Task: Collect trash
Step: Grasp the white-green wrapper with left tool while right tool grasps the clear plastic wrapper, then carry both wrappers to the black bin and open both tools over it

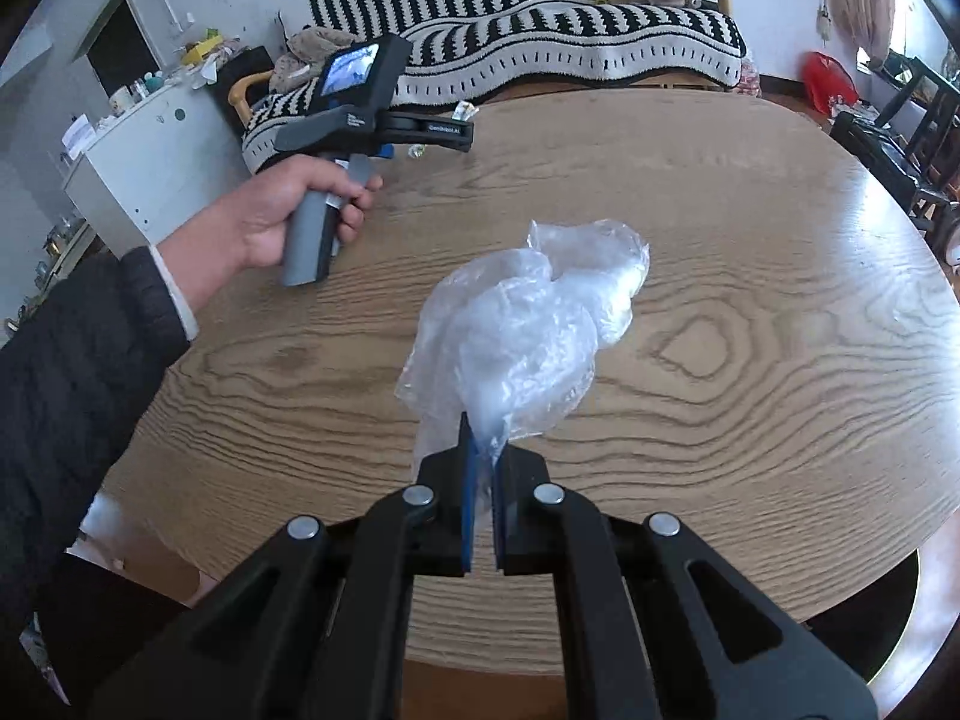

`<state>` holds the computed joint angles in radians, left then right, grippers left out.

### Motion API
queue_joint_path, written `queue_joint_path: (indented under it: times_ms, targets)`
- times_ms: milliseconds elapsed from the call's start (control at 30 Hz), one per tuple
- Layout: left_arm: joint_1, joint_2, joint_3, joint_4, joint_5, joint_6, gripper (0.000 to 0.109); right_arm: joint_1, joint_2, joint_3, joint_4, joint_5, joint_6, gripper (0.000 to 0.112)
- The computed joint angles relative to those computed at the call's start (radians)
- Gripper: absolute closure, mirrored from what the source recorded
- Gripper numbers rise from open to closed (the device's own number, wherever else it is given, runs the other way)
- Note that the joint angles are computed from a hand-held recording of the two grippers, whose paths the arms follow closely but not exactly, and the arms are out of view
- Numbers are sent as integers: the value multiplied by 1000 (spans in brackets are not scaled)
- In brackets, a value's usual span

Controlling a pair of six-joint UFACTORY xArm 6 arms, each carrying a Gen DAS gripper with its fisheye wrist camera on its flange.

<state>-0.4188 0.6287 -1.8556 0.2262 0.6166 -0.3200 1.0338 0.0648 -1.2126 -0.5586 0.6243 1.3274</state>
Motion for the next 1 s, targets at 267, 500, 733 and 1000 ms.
queue_joint_path:
  times_ms: [267, 500, 733, 1000]
  targets:
    - [-16, -56, 81, 128, -43, -113, 96, 8, -11, -11, -20, 13, 36, 107]
    - [-32, -314, 418, 143, -122, -169, 96, 28, -10, -67, -91, 41, 81, 107]
    - [-111, -649, 786, 222, -186, -252, 96, 59, -72, -44, -169, 116, 156, 107]
    - [-350, -807, 906, 239, -165, -326, 96, 131, -364, 205, -282, 347, 366, 107]
